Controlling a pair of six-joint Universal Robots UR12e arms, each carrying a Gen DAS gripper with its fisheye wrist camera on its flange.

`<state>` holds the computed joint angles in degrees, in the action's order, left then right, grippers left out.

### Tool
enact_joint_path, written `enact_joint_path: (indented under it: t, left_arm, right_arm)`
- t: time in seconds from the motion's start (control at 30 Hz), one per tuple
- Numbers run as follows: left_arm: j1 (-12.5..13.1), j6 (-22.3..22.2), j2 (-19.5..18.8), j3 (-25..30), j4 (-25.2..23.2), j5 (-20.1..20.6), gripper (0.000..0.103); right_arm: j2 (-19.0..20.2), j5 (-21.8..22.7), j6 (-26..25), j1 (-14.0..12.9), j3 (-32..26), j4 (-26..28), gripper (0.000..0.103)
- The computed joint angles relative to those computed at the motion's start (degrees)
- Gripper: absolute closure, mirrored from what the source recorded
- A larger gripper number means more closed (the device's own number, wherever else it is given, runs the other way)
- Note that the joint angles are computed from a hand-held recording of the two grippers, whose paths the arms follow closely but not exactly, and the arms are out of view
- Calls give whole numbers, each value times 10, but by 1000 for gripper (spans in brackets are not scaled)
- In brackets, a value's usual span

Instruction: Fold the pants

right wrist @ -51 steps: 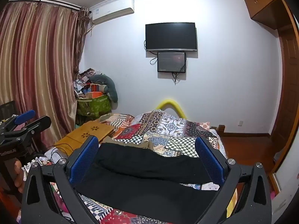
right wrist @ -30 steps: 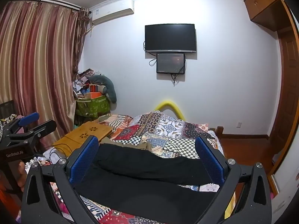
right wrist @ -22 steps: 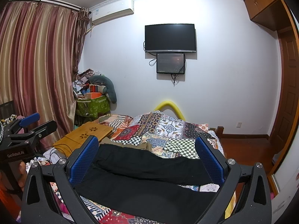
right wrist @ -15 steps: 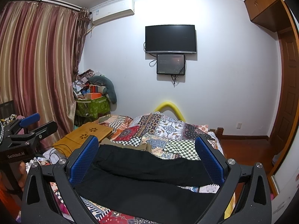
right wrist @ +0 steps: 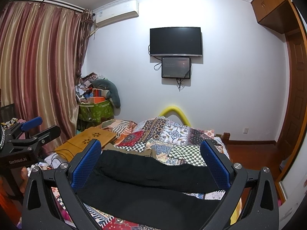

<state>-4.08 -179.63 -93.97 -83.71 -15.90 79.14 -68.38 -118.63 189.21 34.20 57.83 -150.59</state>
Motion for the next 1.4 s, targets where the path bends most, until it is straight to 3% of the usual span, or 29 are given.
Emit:
enact_joint_path:
  t: [1.4]
  left_arm:
    - [6,1,-5,5,-15,-15,0]
  right_arm:
    - [-1,5,3,-3,5,3,0]
